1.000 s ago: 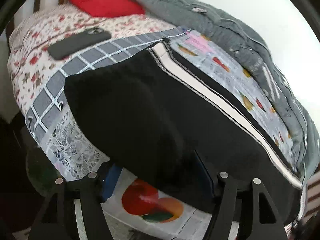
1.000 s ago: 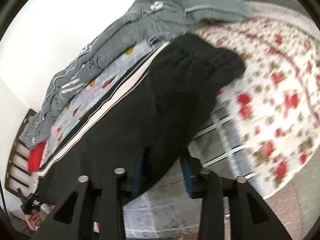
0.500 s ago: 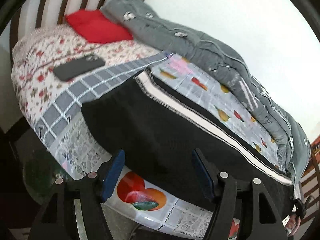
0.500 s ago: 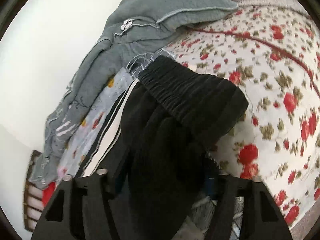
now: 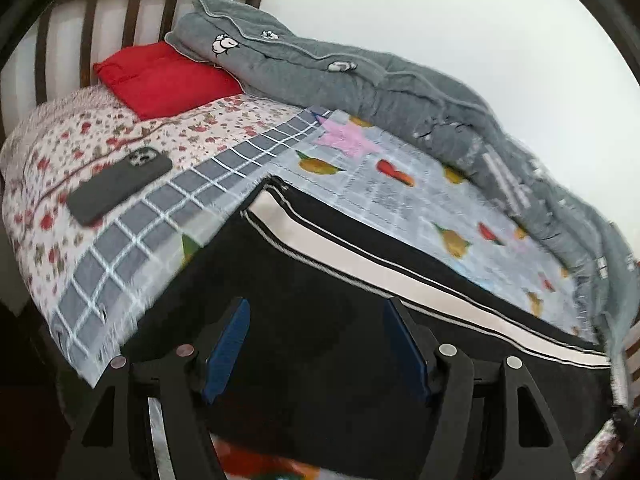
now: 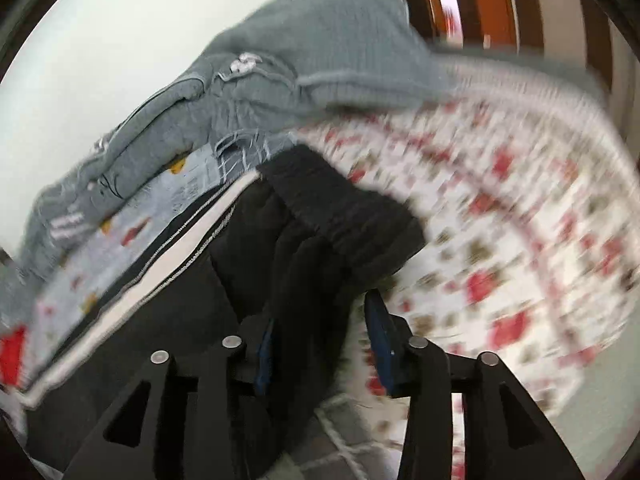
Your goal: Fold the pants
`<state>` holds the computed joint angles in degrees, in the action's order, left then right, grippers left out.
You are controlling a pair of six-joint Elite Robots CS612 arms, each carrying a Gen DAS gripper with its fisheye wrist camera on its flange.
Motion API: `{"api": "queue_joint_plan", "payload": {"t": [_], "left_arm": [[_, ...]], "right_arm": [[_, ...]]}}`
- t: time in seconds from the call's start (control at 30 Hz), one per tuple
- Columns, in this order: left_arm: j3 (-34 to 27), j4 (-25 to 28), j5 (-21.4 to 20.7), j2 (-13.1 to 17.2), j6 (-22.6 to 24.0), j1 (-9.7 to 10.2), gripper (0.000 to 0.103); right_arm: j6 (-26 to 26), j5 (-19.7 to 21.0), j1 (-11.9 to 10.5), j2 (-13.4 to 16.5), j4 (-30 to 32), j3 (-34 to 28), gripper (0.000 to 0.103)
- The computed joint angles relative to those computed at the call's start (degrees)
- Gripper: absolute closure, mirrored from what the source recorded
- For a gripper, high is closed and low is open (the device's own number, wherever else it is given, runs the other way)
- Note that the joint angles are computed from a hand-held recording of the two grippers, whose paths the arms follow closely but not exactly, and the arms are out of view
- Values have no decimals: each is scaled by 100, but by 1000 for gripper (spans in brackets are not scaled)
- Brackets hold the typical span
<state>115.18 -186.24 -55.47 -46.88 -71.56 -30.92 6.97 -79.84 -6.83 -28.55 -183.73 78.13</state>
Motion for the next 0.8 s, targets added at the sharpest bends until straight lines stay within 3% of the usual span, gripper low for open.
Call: {"api": "queue_joint_plan", "payload": {"t": [0.27,0.4,0.63,0.7,0.8], "left_arm": [[-306,183,-221,163,499,427,38],[-500,415,-302,265,627,599,38],[-842,623,-420,514,955,824,40],[-931,761,-398,565,1030,852,45],[-1000,969,-202,587,1048,843,71]], "right_arm": [[-492,-321,219,-372,-412,354,54],[-579,-93,404,-378,-280,256,53],[-1019,-156,771,-290,-96,42,53],[-1097,-164,848,-260,-18,-15,53],[-1196,-184,936,-197,169,-118,53]]}}
